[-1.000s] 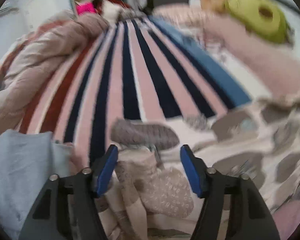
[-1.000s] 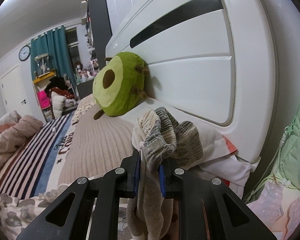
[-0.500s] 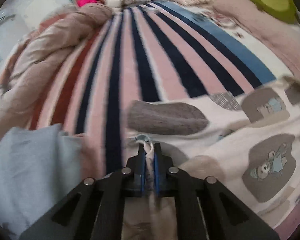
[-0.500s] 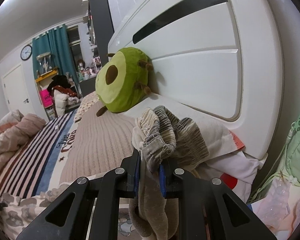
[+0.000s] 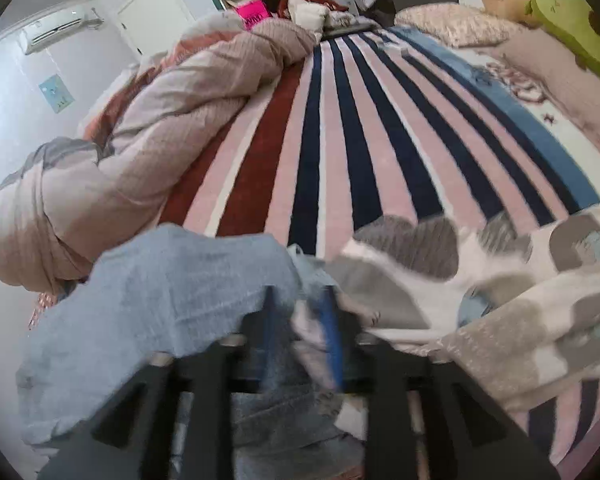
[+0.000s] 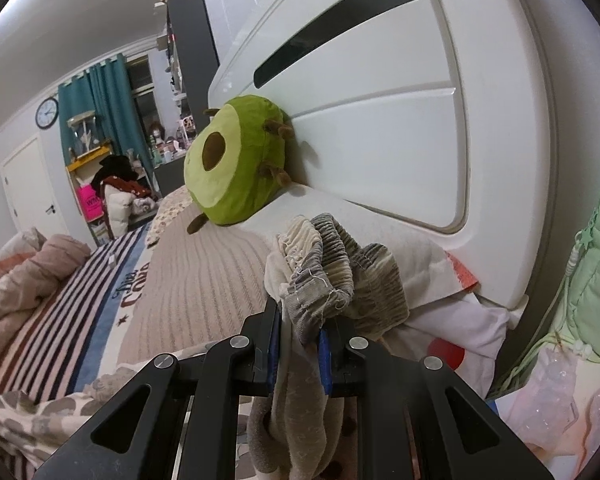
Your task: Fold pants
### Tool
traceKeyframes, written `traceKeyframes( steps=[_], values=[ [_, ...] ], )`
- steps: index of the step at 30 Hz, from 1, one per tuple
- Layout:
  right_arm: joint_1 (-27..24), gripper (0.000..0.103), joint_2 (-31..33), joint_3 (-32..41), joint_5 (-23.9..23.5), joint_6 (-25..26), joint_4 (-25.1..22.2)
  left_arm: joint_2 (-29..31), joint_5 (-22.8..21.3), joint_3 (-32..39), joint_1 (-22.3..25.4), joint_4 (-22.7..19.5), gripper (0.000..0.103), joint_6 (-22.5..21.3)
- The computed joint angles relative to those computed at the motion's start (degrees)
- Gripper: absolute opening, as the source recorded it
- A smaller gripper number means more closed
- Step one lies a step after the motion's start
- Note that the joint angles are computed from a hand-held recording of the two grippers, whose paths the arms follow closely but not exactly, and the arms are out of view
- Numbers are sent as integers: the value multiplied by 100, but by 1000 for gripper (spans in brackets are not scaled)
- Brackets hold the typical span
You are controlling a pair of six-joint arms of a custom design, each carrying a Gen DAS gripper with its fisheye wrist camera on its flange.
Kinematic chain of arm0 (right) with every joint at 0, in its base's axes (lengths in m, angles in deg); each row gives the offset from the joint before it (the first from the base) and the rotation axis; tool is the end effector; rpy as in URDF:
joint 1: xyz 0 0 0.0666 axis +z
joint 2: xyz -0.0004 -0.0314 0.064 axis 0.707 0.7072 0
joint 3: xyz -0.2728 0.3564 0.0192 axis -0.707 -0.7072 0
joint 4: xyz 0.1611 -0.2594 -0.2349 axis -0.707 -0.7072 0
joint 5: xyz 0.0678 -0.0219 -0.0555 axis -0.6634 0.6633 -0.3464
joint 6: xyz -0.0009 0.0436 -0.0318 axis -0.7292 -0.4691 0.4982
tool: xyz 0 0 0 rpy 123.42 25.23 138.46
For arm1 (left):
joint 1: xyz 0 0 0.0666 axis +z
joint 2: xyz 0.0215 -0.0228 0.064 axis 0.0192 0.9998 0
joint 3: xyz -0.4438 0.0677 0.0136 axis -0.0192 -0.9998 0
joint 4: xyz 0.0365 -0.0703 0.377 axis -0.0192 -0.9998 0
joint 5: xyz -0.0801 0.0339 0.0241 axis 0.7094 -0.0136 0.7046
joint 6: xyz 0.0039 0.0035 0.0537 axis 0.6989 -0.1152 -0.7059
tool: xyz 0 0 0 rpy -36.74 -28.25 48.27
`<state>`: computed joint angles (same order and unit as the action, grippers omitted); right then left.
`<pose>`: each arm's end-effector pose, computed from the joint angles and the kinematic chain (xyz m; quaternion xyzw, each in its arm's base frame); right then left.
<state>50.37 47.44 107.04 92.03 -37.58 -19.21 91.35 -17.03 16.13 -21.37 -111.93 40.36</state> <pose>0.1795 -0.0036 0.5579 0.3320 0.7698 -0.0866 0.5382 0.4535 -0.1731 0.5500 0.1330 0.9204 0.1280 0.3448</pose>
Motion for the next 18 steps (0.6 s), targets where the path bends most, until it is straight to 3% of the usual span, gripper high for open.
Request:
traceKeyframes(
  steps=[4, 9, 12, 14, 15, 16, 17, 18],
  values=[
    [105, 10, -24, 36, 61, 30, -48, -133, 347, 198, -28, -8, 40, -25],
    [203, 10, 9, 41, 82, 20, -3, -131, 1204, 279, -124, -379, 51, 98],
    [237, 10, 1, 6, 54, -19, 48, -12, 1161, 69, -320, -452, 52, 166],
    [221, 10, 13, -1, 1, -6, 90, 65, 676, -74, -476, -394, 52, 252],
    [237, 10, 23, 1, -2, 3, 101, 133, 301, -136, -540, -322, 48, 303],
    [263, 10, 30, 10, 16, 1, 94, 151, 224, -189, -541, -246, 40, 311],
    [279, 10, 40, 13, 24, 17, 96, 165, 280, -211, -529, -206, 15, 321],
    [274, 10, 44, 16, 12, 32, 93, 192, 411, -184, -520, -233, 11, 333]
  ],
)
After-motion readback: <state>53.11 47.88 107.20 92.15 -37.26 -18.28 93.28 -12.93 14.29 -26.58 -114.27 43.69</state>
